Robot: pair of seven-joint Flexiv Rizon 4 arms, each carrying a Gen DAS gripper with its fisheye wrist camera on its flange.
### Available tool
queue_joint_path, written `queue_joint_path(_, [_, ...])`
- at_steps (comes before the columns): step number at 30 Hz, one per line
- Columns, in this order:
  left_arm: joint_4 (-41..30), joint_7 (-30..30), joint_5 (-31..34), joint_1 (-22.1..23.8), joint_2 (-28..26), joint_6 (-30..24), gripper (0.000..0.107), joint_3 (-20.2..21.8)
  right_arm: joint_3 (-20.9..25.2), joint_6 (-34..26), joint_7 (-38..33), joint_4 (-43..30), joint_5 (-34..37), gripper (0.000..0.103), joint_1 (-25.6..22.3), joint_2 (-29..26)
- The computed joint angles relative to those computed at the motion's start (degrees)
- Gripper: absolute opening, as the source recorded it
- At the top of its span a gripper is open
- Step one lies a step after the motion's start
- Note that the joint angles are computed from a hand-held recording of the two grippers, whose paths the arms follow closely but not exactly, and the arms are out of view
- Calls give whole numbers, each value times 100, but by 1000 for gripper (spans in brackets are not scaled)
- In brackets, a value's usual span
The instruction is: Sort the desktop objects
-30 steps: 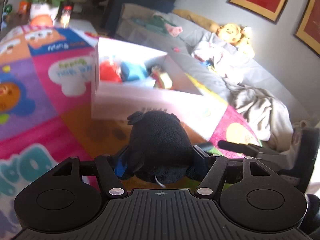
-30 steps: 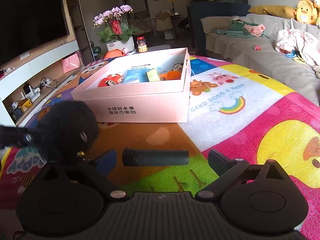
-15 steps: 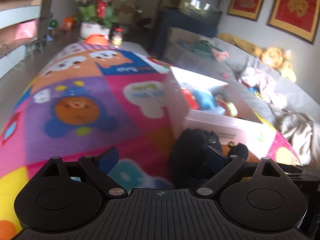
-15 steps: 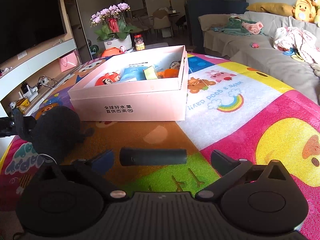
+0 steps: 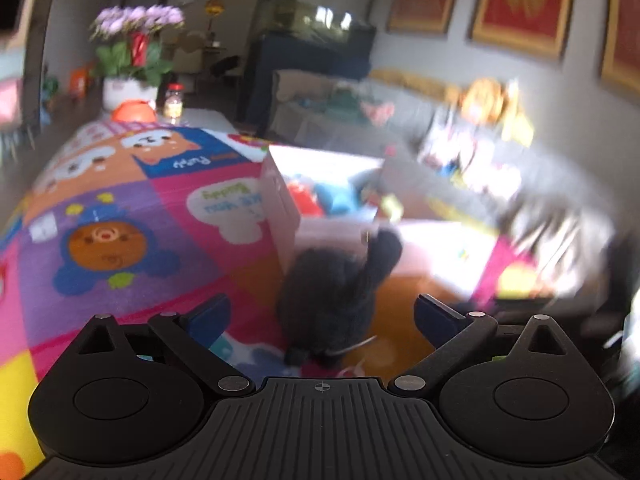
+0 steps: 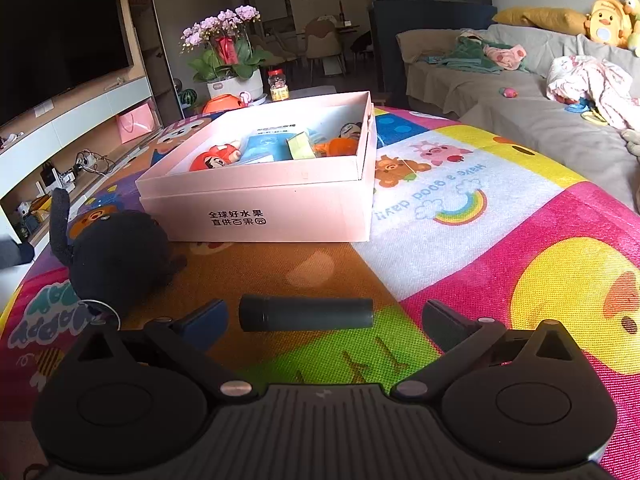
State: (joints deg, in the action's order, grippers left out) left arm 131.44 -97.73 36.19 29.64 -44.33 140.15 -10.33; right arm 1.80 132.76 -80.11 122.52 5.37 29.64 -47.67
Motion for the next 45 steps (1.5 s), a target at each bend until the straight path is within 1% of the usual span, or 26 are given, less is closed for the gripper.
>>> queue_joint_path(1, [-11,230,-373,-389,0,-6,101,224,-7,13,-11,2,16,103,14,-1])
queue_joint_path(3, [-133,611,-883,-931,-88,-63,100,440,-37,21,-41,4,71,103,59,1])
queue_joint_path(4, [-184,768,-1160,-1170,-127,-95,96,515,-79,6,-69,0,145,103,128,6])
queue_joint_path(6, [-239,1012,-1561,-1491,-184,-82,75,598,-224,-87,-168,-18,359,103,337,26])
queue_joint_path(7, [-249,1109,-1763,-1629,-213,-35,69,645,-307,-164,-234,-29,457,103,451,39])
queue_joint_path(8, [-252,1172,-1877,-1693,-255,59,68,663,-383,-245,-304,-45,534,103,558,50])
queue_joint_path(12, [-157,1138,-1805,-1484,-278,128,67,512,-612,-626,-505,-138,703,103,848,89])
queue_joint_path(14, [-79,1133,-1737,-1408,-283,192,67,497,-606,-724,-506,-201,681,102,843,87])
queue_joint_path(16, [-25,1120,-1704,-1356,-279,221,67,482,-590,-837,-459,-279,660,93,837,81])
queue_joint_path(17, [-1,1116,-1699,-1338,-272,225,67,481,-700,-858,-471,-314,768,91,974,59])
queue_joint_path(18, [15,1118,-1705,-1332,-265,224,67,484,-759,-859,-492,-330,807,81,1048,47])
queue_joint_path(19, [27,1120,-1707,-1323,-253,220,66,485,-789,-903,-650,-357,950,75,1129,64])
queue_joint_path(20, [53,1123,-1688,-1304,-229,224,65,486,-756,-931,-559,-293,727,75,1050,114])
queue_joint_path(22, [119,1139,-1652,-1291,-153,272,63,494,-340,-973,-513,-146,238,75,565,286])
queue_joint_path(24, [175,1151,-1530,-1231,-7,319,63,475,-18,-854,-508,50,-206,75,142,462])
queue_joint_path(25, [188,1188,-1499,-1246,80,401,63,496,-2,-694,-563,154,-262,75,95,570])
queue_joint_path(28, [130,1472,-1700,-1545,358,784,63,685,-108,58,-833,327,-19,75,172,884])
queue_joint_path(31, [-166,1798,-2016,-1884,499,1022,63,784,37,669,-964,390,-26,75,-36,1191])
queue_joint_path(34, [-731,2439,-2709,-2490,284,1302,63,949,143,1013,-1044,369,-36,75,-169,1323])
queue_joint_path(36, [-1241,3067,-3225,-2924,-92,1581,69,1073,138,1055,-1136,283,40,75,-158,1308])
queue_joint_path(37, [-1491,3353,-3319,-3036,-242,1482,72,1080,133,984,-1147,227,75,75,-156,1294])
queue_joint_path(38, [-1654,3466,-3218,-2997,-295,1169,75,994,136,879,-1126,179,81,75,-175,1282])
queue_joint_path(40, [-1661,3239,-2939,-2709,-250,500,78,666,126,634,-1052,72,79,75,-222,1232])
queue_joint_path(41, [-1600,3041,-2731,-2529,-240,346,85,518,103,549,-1037,32,112,75,-219,1198])
queue_joint_path(43, [-1369,2618,-2385,-2218,-253,241,91,312,54,419,-1016,-33,161,75,-220,1123])
queue_joint_path(45, [-1160,2245,-2065,-1916,-263,172,93,193,-8,212,-970,-112,223,75,-206,1069])
